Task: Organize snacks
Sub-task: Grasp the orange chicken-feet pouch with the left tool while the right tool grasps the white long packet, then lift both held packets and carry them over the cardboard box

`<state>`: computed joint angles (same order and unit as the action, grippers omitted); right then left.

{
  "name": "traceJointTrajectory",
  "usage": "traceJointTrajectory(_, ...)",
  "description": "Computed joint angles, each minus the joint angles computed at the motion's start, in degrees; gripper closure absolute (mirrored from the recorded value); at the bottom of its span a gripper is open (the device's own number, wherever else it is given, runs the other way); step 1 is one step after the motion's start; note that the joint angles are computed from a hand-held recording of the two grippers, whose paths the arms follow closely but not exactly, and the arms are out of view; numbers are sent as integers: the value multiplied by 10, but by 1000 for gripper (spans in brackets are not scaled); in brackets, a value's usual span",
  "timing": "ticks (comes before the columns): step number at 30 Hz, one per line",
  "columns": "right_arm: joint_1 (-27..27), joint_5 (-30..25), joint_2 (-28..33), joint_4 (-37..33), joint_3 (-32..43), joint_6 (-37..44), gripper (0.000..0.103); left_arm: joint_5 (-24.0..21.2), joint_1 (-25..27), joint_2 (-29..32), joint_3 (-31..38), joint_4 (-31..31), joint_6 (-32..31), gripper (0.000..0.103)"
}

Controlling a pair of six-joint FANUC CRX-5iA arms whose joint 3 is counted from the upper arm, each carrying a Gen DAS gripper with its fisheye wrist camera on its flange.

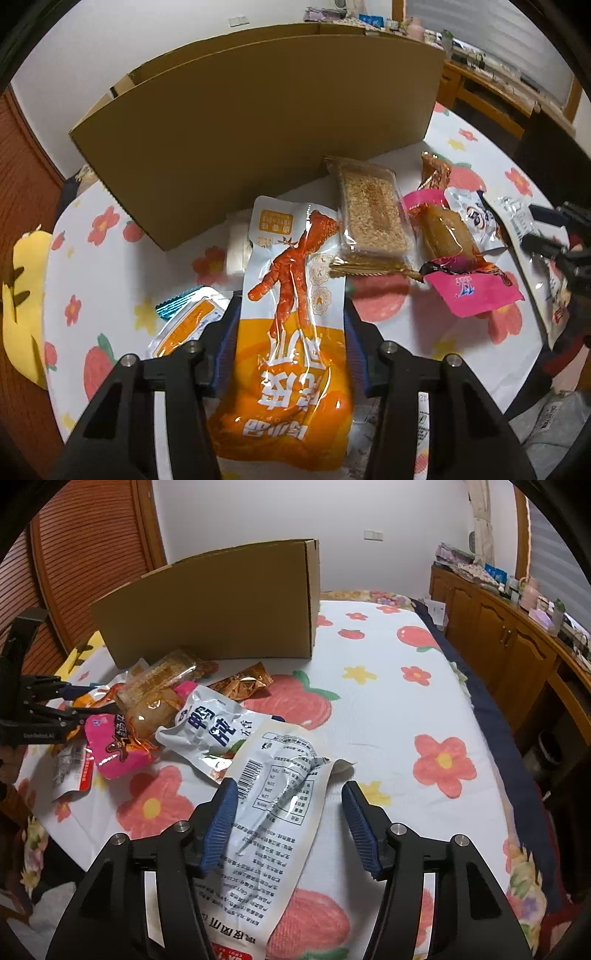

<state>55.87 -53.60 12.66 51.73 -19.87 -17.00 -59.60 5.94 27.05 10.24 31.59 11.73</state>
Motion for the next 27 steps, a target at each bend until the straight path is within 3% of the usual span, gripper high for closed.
traceJointTrajectory(5,-7,22,-4,-11,-6,3,30,-15,11,3,0,17,2,55)
traceJointTrajectory(15,1,24,-13,-72,11,56,26,-5,34,-3,-35,92,-11,57)
traceJointTrajectory(20,14,13,-4,-106,33,96,24,-5,33,-2,-43,112,-5,57)
traceJointTrajectory(24,17,-28,27,-120,71,132,19,-5,39,-9,-57,135,-13,57)
traceJointTrajectory(27,17,-33,35,-123,81,144,21,3,43,-21,-76,152,-32,57)
